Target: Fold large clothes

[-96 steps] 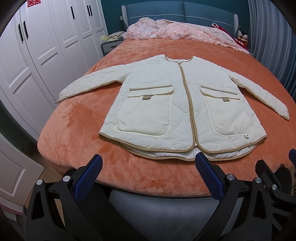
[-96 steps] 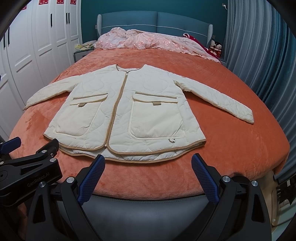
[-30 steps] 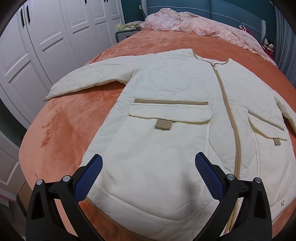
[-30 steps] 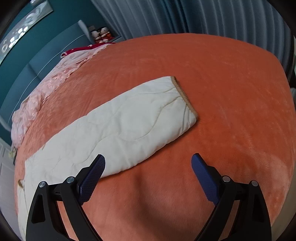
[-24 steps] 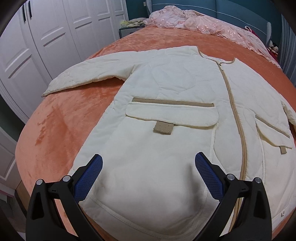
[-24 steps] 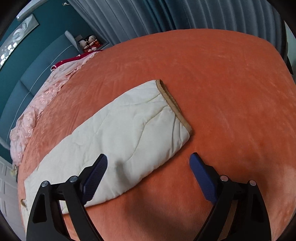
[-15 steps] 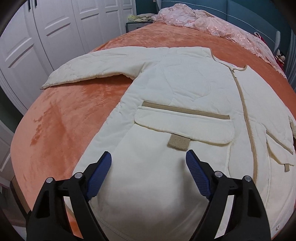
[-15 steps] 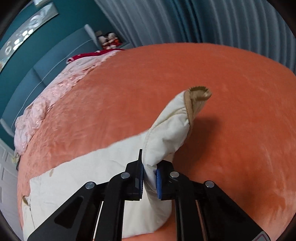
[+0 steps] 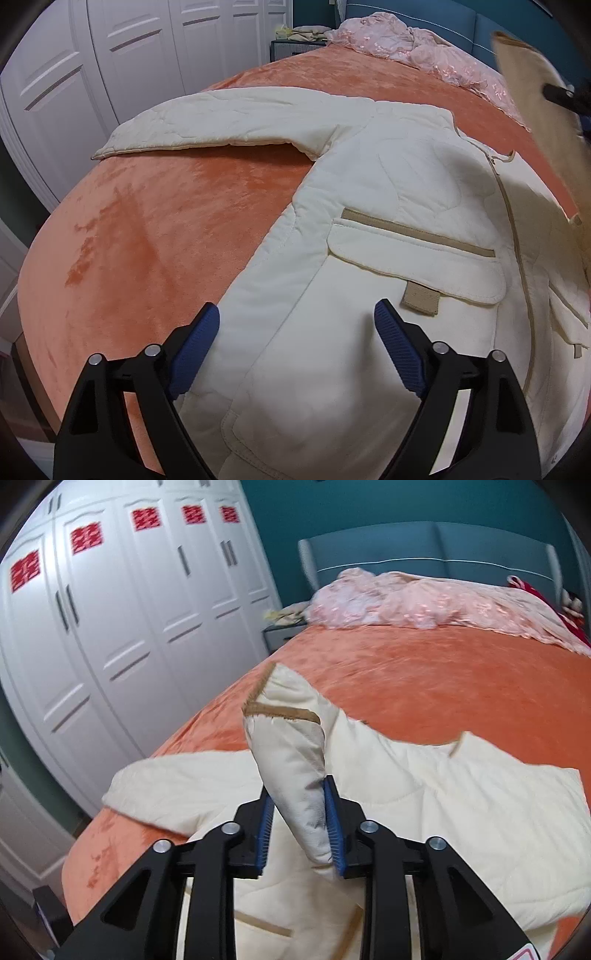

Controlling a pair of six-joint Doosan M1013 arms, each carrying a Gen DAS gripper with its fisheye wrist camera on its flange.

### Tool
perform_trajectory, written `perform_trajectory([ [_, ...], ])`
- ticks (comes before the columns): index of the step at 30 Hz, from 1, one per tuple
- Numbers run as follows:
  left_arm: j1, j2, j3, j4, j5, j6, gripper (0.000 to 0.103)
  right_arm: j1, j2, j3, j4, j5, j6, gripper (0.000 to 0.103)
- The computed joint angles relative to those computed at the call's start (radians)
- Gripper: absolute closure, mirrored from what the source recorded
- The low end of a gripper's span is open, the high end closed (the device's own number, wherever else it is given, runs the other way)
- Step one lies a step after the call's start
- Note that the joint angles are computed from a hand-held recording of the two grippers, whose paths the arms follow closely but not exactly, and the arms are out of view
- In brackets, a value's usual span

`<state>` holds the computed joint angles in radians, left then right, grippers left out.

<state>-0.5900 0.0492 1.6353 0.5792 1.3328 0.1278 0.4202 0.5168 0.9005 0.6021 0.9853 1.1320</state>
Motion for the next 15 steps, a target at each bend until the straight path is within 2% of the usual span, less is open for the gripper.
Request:
perform_trajectory([
  [3,0.01,-0.013,0.012,-0.003,-0.043,0.008,0.011,0.028,-0.068,0.118,0.064,-0.091,-0.096,0.039],
  [4,0.015,-0.015,0.014,-0.003,-0.06,0.016,0.01,0.025,-0.091,0.155,0.076,-0.119,-0.111,0.036],
  [6,0.028,-0.017,0.013,-0.007,-0.097,0.031,0.009,0.013,-0.132,0.216,0.057,-0.16,-0.102,0.036],
  [8,0.045,-0.017,0.01,-0.014,-0.153,0.032,0.007,-0.015,-0.155,0.257,0.005,-0.177,-0.03,0.033],
  [13,0.106,0.009,-0.018,-0.093,-0.341,0.062,0.005,-0.105,-0.147,0.281,-0.174,-0.144,0.273,0.032],
  [15,0.128,0.038,-0.041,-0.139,-0.381,0.093,0.005,-0.129,-0.151,0.298,-0.26,-0.139,0.409,0.031],
])
